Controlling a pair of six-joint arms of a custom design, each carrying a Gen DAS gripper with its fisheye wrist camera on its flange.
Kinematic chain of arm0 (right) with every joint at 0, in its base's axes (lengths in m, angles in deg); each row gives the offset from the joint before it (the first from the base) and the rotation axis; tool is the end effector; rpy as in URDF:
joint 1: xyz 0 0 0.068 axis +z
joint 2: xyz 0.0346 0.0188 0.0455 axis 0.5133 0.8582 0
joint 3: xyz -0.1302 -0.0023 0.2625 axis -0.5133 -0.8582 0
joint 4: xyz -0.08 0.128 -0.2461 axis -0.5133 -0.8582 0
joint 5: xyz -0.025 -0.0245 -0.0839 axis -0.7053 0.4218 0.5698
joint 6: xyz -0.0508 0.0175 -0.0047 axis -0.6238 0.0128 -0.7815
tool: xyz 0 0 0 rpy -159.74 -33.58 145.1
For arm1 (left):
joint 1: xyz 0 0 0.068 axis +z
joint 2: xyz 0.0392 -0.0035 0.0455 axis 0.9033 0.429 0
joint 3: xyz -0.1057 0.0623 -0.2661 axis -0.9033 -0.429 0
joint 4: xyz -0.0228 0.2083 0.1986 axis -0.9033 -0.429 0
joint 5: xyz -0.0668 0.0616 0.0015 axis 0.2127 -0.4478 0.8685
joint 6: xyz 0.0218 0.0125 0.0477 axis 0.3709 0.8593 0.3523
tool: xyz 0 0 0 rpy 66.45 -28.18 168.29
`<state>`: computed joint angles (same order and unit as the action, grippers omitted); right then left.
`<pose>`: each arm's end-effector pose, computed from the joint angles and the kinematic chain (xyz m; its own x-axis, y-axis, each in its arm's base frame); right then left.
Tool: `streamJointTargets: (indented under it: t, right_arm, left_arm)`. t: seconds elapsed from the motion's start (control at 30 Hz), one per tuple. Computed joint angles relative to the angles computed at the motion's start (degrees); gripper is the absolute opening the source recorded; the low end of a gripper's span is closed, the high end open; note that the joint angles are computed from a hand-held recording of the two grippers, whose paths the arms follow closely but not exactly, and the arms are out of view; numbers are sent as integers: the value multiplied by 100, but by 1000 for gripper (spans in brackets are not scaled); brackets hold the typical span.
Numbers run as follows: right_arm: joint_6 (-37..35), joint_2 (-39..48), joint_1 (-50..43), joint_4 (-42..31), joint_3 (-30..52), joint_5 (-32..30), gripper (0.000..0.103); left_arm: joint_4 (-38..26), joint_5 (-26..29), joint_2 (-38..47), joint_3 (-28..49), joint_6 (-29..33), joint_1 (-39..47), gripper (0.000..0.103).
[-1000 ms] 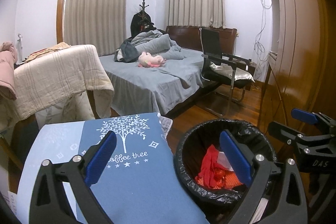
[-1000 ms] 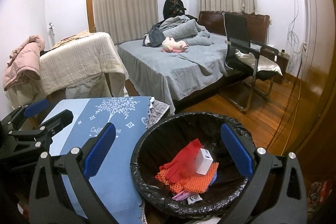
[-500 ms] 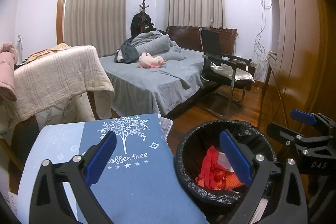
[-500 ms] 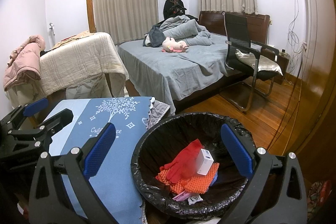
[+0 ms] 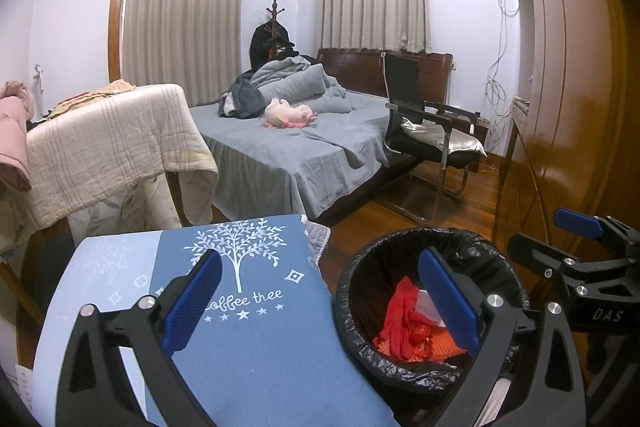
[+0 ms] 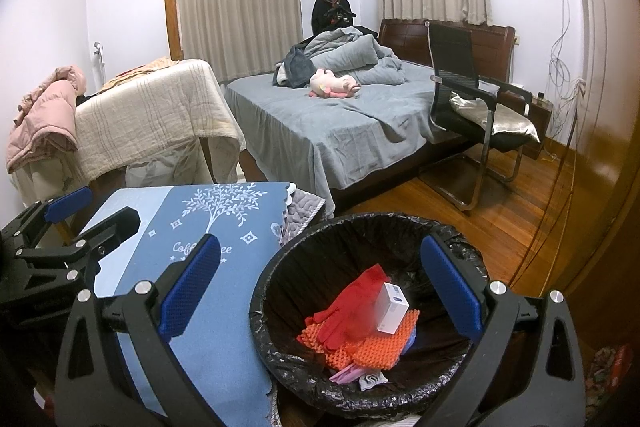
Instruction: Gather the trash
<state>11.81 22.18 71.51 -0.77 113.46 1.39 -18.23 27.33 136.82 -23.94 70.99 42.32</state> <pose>0.2769 0.2220 0.2090 -0.5189 -0.1167 -0.8468 -0.2785 0.9597 0.0384 0.2437 -0.0883 0.2030 -0.4589 -0.0015 -0.8885 0.0356 0.9992 -0.0201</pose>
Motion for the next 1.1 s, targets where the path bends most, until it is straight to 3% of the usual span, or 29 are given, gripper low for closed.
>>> streamJointTargets:
  t: [1.1]
  right_arm:
    - [14, 4, 1, -75, 63, -8, 98]
  left_arm:
    - [-55, 20, -9, 41, 7, 24, 97]
